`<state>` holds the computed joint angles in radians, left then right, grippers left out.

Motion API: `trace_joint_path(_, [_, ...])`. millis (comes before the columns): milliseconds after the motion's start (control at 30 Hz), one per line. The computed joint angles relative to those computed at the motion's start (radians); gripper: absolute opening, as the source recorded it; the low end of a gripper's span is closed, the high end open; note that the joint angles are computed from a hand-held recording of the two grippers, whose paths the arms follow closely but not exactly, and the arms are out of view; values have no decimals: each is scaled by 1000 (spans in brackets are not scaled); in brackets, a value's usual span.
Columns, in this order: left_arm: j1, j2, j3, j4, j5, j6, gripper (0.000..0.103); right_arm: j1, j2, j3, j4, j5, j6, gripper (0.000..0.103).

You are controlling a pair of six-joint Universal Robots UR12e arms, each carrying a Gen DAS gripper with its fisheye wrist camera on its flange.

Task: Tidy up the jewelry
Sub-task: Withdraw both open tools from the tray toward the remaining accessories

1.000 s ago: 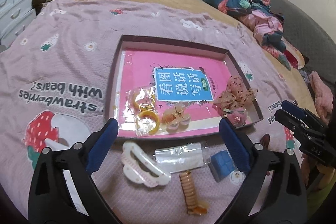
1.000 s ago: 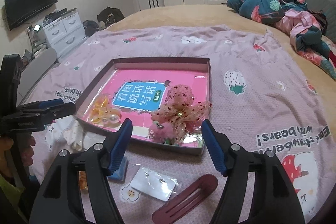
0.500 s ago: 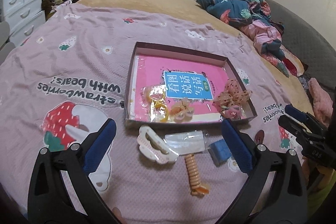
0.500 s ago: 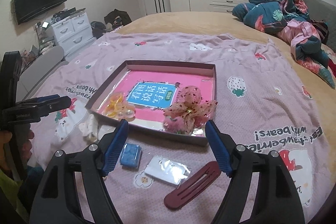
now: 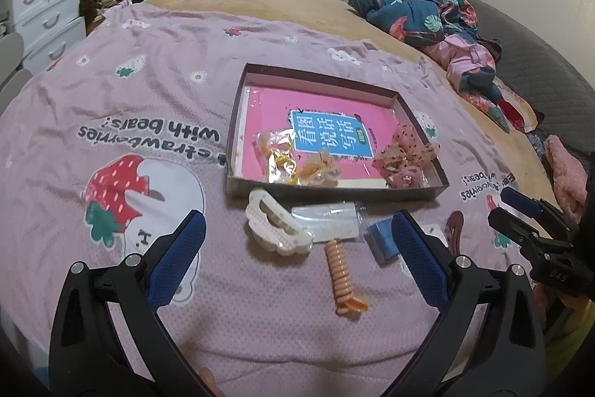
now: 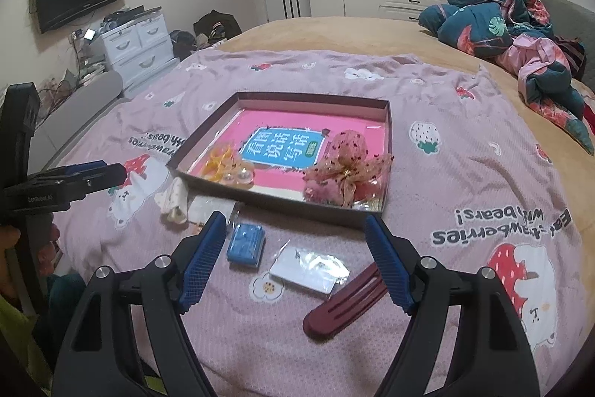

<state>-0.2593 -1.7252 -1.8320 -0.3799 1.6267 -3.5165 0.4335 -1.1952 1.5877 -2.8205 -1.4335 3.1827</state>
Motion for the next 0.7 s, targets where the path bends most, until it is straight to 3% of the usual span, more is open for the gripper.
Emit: trace_joint_path(700, [-38,1,-33,-21,3,0,94,-4,-22,61,14,21,-42,78])
